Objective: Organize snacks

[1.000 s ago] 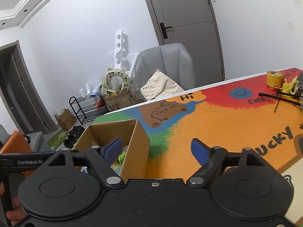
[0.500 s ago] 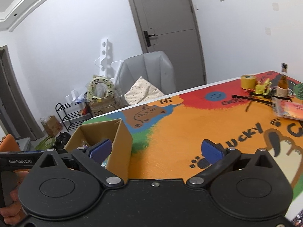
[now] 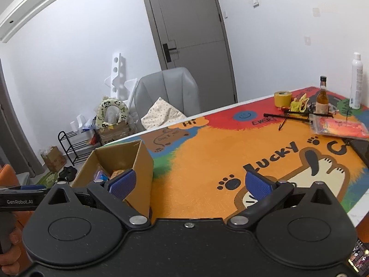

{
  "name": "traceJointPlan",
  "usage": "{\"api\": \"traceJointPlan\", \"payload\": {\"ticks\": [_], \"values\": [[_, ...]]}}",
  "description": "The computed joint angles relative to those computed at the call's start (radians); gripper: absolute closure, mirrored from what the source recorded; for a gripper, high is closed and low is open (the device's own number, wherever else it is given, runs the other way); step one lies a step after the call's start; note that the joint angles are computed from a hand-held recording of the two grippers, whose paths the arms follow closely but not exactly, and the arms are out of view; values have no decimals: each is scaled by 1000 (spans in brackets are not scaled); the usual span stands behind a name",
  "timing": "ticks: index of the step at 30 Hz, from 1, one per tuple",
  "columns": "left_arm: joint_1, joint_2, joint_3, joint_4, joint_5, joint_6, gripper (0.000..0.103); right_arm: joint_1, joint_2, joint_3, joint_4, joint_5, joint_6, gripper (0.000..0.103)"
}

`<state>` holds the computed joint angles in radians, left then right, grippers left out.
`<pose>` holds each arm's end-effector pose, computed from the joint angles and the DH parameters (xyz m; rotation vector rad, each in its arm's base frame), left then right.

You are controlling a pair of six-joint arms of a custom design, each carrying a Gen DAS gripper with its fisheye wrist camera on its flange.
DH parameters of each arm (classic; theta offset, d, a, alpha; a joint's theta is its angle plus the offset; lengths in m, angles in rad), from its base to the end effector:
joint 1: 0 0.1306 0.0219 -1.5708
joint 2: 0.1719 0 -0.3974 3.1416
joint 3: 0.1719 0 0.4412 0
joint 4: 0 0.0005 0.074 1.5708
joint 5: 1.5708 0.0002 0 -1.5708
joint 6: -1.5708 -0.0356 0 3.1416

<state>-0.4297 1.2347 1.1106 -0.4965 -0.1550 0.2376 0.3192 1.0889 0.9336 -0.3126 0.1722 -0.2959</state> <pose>0.4416 -0.1969 0.4044 0.1229 2.1870 -0.2081 0.4140 0.1299 0.3914 0.0843 2.0360 0.2115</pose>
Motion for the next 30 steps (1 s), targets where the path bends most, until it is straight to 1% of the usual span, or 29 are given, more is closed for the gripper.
{"api": "traceJointPlan", "payload": {"ticks": [3, 7, 14, 24, 30], "values": [[-2, -26, -22, 10, -8, 16, 2, 11, -19, -2, -24, 10, 24, 0], [-8, -49, -42, 9, -17, 22, 0, 32, -32, 1, -33, 27, 42, 0], [-8, -60, -45, 2, -12, 7, 0, 60, -24, 9, -45, 68, 24, 0], [-15, -64, -42, -10, -30, -18, 0, 59, -25, 11, -64, 60, -4, 0], [-16, -60, -39, -19, -21, -21, 0, 66, -13, 20, -84, 51, 24, 0]]}}
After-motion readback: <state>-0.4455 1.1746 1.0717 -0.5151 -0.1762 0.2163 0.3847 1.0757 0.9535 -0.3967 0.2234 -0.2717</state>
